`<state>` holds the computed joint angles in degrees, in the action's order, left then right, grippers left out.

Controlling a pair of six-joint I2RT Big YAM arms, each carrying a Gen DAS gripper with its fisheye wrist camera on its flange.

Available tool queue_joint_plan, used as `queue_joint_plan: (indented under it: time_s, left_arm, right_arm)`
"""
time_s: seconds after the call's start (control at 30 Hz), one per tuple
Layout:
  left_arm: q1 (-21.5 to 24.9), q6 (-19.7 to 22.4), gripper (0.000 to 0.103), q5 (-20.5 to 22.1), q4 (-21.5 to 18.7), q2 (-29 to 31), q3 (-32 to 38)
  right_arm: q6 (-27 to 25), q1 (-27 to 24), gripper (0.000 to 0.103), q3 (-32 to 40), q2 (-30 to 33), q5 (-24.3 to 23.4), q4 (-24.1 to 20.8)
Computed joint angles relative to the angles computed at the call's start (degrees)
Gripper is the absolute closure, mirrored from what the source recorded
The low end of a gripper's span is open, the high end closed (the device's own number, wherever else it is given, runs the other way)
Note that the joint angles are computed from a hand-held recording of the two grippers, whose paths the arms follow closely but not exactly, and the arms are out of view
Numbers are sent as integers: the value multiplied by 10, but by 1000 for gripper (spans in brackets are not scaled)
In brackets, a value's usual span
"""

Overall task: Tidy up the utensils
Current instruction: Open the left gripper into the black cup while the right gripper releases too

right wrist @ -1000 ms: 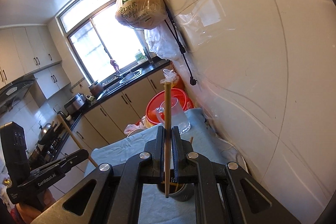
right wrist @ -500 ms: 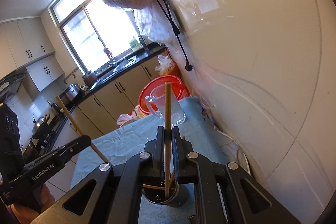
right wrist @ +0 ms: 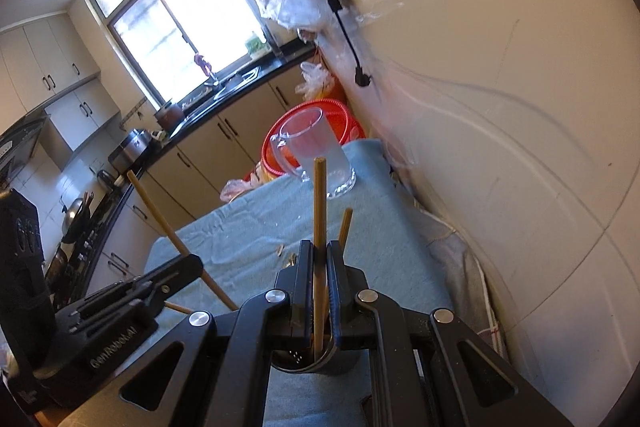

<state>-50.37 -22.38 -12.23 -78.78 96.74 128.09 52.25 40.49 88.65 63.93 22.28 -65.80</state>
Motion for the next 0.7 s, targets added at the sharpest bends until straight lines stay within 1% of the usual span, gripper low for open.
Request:
queue_joint_plan:
  time_s: [0.23, 0.4, 0.43, 0.47, 0.53, 0.6, 0.7]
  left_arm:
    - [-6, -3, 96, -28, -14, 9, 7]
    - [-5, -20, 95, -39, -24, 10, 29]
    - [-6, -24, 92, -43, -27, 9, 35]
    - [-7, -27, 91, -48, -28, 6, 41]
    - [-9, -38, 85, -60, -27, -8, 40]
    - [-9, -51, 82, -69, -23, -26, 31]
    - [-5, -69, 82, -73, -30, -55, 19]
  right_arm:
    - [-22, -19, 94, -7, 3, -30, 14]
    - [-32, -27, 94, 2, -2, -41, 16]
    - [-32, -26, 93, 6, -4, -37, 13]
    - [-29, -22, 90, 12, -4, -25, 1]
    - [-21, -12, 86, 15, -12, -6, -3]
    - [-11, 4, 80, 22, -17, 18, -12]
    - [-1, 36, 79, 27, -25, 39, -19]
